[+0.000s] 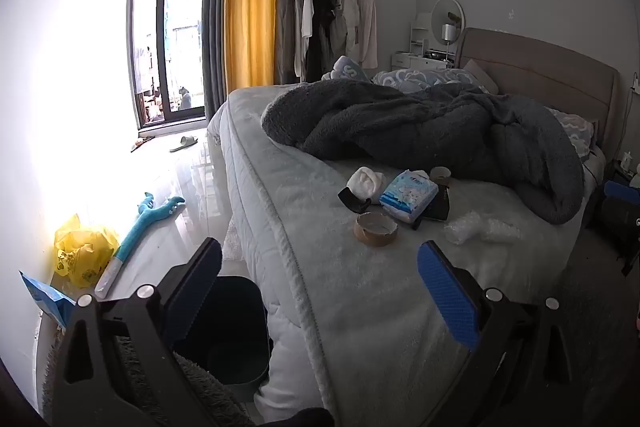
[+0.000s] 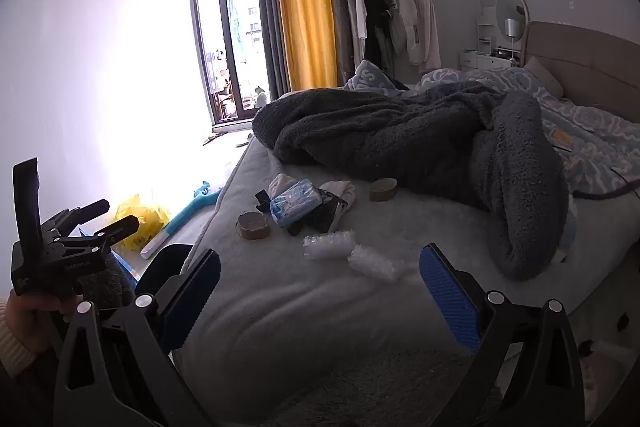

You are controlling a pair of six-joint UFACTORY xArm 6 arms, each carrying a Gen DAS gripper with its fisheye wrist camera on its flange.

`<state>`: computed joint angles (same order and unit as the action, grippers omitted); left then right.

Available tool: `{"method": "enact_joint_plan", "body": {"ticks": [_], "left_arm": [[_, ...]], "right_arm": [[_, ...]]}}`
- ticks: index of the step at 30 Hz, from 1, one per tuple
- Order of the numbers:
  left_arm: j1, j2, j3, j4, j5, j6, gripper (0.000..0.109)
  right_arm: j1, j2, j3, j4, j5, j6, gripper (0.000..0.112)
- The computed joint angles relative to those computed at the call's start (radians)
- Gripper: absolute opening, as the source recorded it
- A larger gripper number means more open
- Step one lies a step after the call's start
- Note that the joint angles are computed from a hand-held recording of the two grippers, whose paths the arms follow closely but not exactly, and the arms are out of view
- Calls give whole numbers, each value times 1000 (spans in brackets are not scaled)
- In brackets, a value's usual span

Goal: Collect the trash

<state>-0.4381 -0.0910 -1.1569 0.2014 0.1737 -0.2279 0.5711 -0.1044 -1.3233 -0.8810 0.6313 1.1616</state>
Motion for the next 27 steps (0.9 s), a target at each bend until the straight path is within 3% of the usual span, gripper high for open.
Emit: {"method": "enact_joint_plan", "body": {"ticks": [27], "left_arm": [[0, 4, -2, -7, 15, 5, 100]], "right_arm": [[-1, 8, -4, 0, -5, 6, 100]]}}
